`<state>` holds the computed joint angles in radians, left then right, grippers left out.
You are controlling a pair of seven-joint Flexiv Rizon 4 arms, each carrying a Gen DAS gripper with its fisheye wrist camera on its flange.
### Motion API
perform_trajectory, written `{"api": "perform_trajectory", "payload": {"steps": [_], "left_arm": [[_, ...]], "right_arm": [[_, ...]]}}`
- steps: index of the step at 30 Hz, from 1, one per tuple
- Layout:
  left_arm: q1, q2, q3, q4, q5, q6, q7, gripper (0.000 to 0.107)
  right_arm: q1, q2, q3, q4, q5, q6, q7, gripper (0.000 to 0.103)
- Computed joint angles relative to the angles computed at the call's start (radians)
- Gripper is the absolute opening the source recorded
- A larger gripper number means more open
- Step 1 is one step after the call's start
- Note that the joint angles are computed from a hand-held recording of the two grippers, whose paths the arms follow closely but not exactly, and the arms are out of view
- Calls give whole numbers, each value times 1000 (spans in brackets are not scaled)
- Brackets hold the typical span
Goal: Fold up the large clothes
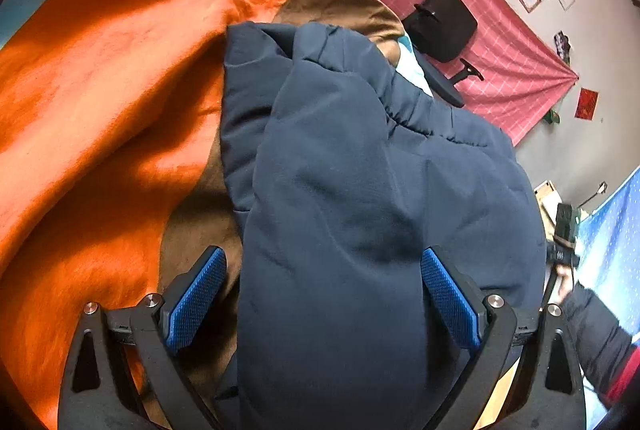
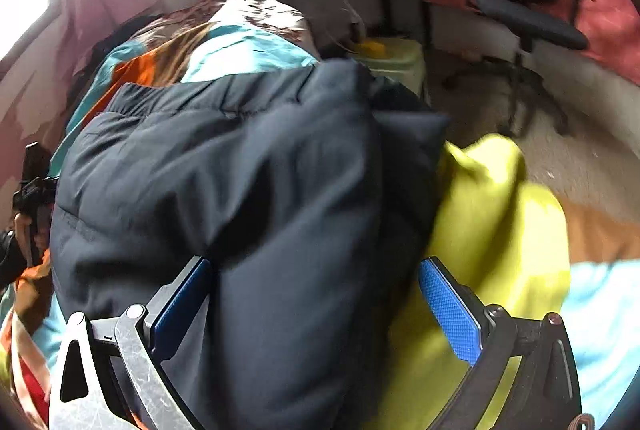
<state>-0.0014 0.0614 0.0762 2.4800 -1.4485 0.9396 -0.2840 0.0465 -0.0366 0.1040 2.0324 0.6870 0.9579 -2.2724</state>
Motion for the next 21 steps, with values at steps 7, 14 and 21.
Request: {"api": "perform_trajectory", "payload": {"steps": [7, 14, 21], "left_arm": [[10, -30, -1, -11, -17, -27, 46, 99], [15, -20, 6, 13, -39, -36, 95, 101], [11, -29, -5, 11, -44, -22, 95, 101]], "right_arm": [[-66, -141, -4, -165, 124, -171, -68, 103], [-168, -162, 16, -178, 318, -229, -193, 103], [-215, -173, -10, -183, 409, -335, -166, 103]]}}
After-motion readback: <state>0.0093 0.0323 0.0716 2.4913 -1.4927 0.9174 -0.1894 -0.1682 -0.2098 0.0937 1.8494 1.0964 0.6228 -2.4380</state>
